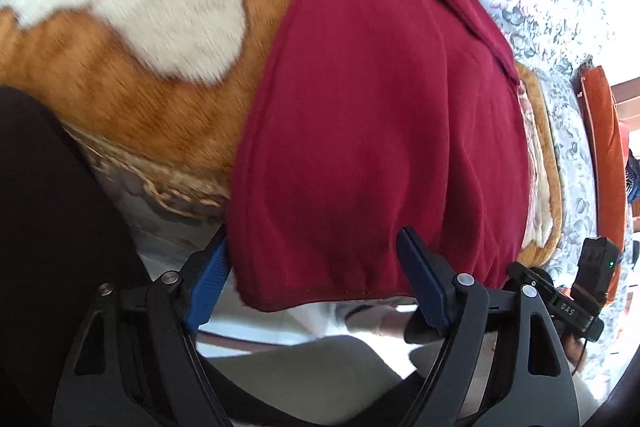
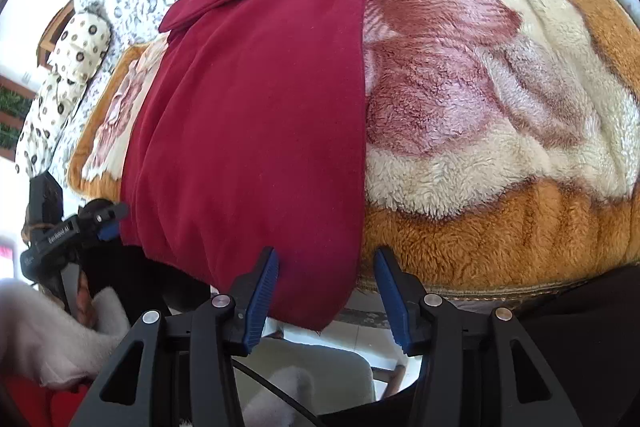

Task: Fold small clothes
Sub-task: 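Grasp the sweatshirt hem with both grippers and lift it toward the collar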

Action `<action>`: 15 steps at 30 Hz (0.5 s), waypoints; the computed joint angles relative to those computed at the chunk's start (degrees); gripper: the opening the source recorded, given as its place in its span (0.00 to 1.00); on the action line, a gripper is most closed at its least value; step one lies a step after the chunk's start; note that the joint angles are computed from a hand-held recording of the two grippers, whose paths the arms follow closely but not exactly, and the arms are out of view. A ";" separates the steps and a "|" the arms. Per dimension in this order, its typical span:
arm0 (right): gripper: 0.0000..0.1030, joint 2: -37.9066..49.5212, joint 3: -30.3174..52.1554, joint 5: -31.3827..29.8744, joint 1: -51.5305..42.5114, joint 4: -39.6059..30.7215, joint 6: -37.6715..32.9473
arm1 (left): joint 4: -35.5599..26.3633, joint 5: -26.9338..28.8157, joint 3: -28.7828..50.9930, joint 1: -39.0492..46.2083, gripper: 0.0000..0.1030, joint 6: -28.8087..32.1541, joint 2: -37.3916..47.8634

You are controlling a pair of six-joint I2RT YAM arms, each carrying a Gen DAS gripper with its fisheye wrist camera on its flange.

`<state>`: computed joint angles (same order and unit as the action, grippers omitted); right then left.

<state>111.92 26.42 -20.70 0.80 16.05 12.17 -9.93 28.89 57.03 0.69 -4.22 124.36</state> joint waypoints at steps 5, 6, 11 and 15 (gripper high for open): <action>0.49 0.66 0.41 1.48 1.47 1.13 1.73 | 0.21 0.30 0.34 -0.48 0.79 -0.78 0.44; 0.49 0.69 0.27 1.37 1.42 1.51 1.88 | 0.37 0.30 0.17 -0.62 0.79 -0.85 0.17; 0.48 0.41 0.05 1.10 2.01 0.88 -0.06 | 1.96 0.62 -1.17 -0.66 0.69 -0.19 -1.19; 0.48 1.01 1.29 -3.76 -0.23 -2.76 -1.50 | 1.38 1.77 -0.60 0.29 0.64 -0.27 -0.76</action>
<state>112.93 27.70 -24.46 0.57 13.30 10.66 -8.55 30.67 56.43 0.98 -4.49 123.60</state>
